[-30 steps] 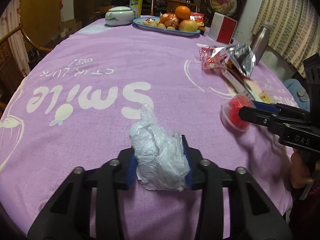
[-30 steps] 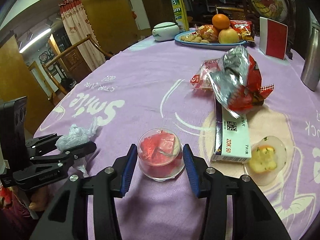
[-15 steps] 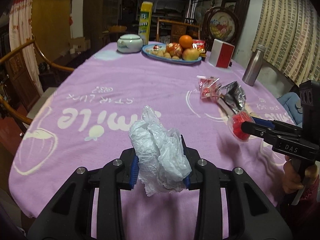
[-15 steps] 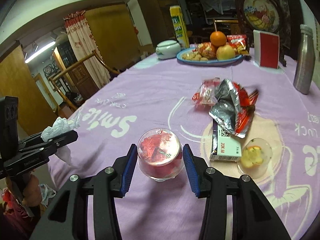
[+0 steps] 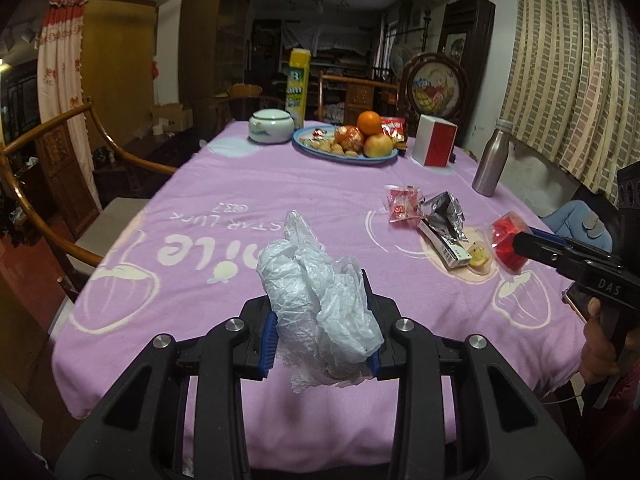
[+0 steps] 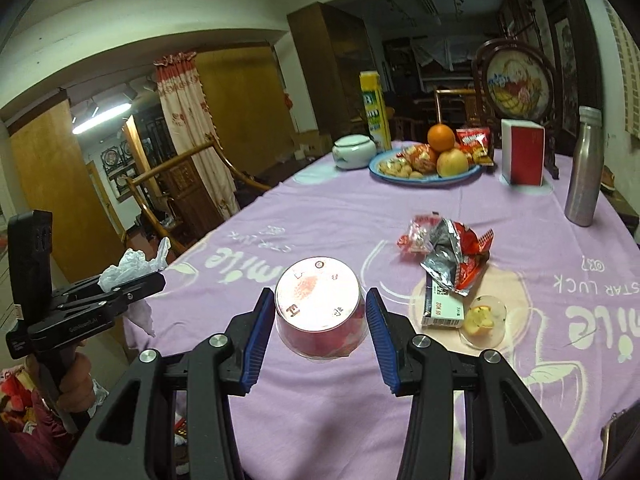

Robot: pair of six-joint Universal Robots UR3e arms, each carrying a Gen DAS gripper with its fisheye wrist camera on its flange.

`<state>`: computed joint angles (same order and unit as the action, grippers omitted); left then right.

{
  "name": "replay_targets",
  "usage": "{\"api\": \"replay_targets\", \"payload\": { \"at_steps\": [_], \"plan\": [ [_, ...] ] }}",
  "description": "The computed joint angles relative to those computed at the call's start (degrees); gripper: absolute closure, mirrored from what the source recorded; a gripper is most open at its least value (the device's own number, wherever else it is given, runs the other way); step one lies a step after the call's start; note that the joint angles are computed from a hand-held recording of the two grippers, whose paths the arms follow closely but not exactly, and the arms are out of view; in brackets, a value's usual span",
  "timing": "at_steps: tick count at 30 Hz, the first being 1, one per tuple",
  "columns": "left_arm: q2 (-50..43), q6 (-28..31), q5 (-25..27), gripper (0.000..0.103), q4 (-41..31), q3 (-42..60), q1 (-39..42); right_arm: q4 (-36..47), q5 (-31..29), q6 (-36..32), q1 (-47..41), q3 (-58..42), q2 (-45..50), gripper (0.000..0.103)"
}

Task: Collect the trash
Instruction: 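Carry the white plastic and jelly cup to the red basket and release them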

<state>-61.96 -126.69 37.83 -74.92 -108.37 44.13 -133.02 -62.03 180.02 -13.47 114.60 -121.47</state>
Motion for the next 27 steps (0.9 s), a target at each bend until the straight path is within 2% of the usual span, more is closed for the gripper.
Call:
{"api": "replay_targets", "payload": {
  "at_steps": [4,8,12,14,17,22,24,27],
  "plan": [
    [5.2,10.3,-3.7,0.068,-15.0,2.0,8.7,0.3,-0.4,1.3,1.8,-0.8,-1.5,0.057],
    [8.9,25.2,-6.4,0.068,-34.9,6.5,19.7,-0.2,-1.5,3.2,5.8,-2.6,-1.2,0.057],
    [9.3,42.1,-6.9,0.068,-54.7,12.1,31.6,-2.7,-5.0,5.6,12.2,-5.3,2.1,0.057],
    [8.6,47.7,-5.9,0.068,-59.9,13.3,36.6,-3.9,-6.4,6.6,15.2,-6.6,4.3,0.057],
    [6.3,49.1,-3.8,0.068,-58.5,12.4,40.8,-6.0,-9.6,8.7,21.5,-9.9,9.4,0.057],
    [0.3,38.2,0.1,0.068,-39.5,7.1,40.7,-7.6,-13.1,11.0,30.3,-17.7,20.1,0.057],
    [-3.0,32.8,2.8,0.068,-29.1,4.3,39.4,-7.8,-14.4,11.8,34.0,-21.4,25.1,0.057],
    [-8.7,28.7,7.5,0.066,-19.8,2.5,37.3,-7.2,-15.4,12.7,38.0,-26.6,31.5,0.057]
  ]
}}
